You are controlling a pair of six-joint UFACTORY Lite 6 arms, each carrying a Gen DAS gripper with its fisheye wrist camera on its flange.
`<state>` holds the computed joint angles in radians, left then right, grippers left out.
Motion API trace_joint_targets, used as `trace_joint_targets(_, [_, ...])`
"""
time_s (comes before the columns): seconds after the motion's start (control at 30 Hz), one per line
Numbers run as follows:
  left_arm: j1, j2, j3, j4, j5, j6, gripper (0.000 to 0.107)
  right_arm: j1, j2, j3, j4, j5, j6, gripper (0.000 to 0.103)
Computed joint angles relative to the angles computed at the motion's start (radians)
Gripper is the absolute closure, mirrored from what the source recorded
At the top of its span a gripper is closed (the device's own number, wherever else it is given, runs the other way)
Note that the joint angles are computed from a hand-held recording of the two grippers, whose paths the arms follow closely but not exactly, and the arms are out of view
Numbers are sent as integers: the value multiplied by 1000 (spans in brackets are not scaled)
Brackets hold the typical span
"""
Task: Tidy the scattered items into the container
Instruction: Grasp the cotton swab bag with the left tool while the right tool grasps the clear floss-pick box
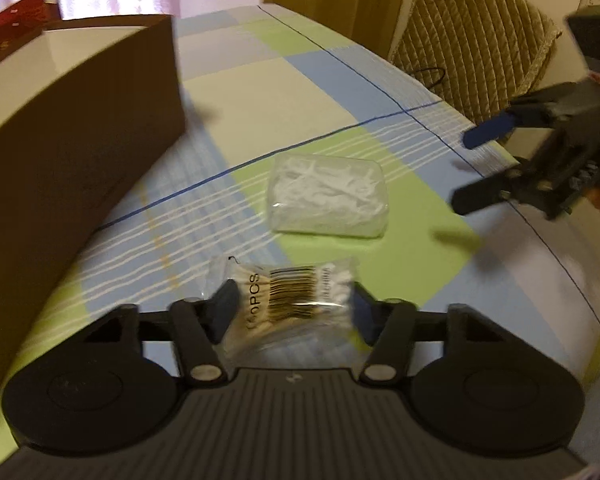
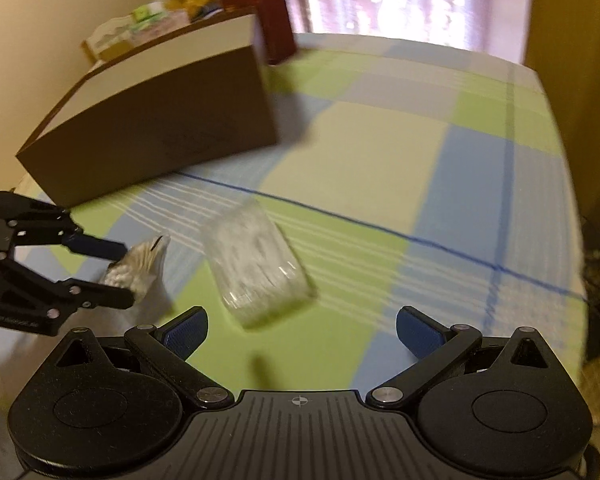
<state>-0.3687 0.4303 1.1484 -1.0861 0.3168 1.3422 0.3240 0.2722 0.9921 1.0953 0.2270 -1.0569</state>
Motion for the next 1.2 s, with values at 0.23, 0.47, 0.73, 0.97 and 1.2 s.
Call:
trace_joint_targets(0.23, [72,-102,-103,49,-28,-60,71,59,245,253,-95,15,58,0])
trace_joint_targets(0.47, [103,-177,-194,-4,-49,2,74,87,331,342,-232,2,147,0])
trace_joint_targets(0.73, [158,-270,-292,12,-29,11,73,101,349,359,-239,2,145,0])
trace_joint_targets(0.97, [251,-362,-372,90,75,-87,64,109,342,350,-202,-3,107,0])
trace_joint_targets(1.2, [326,-463,-442,68,221,-235,41,112,340,346,-197,-8,99,0])
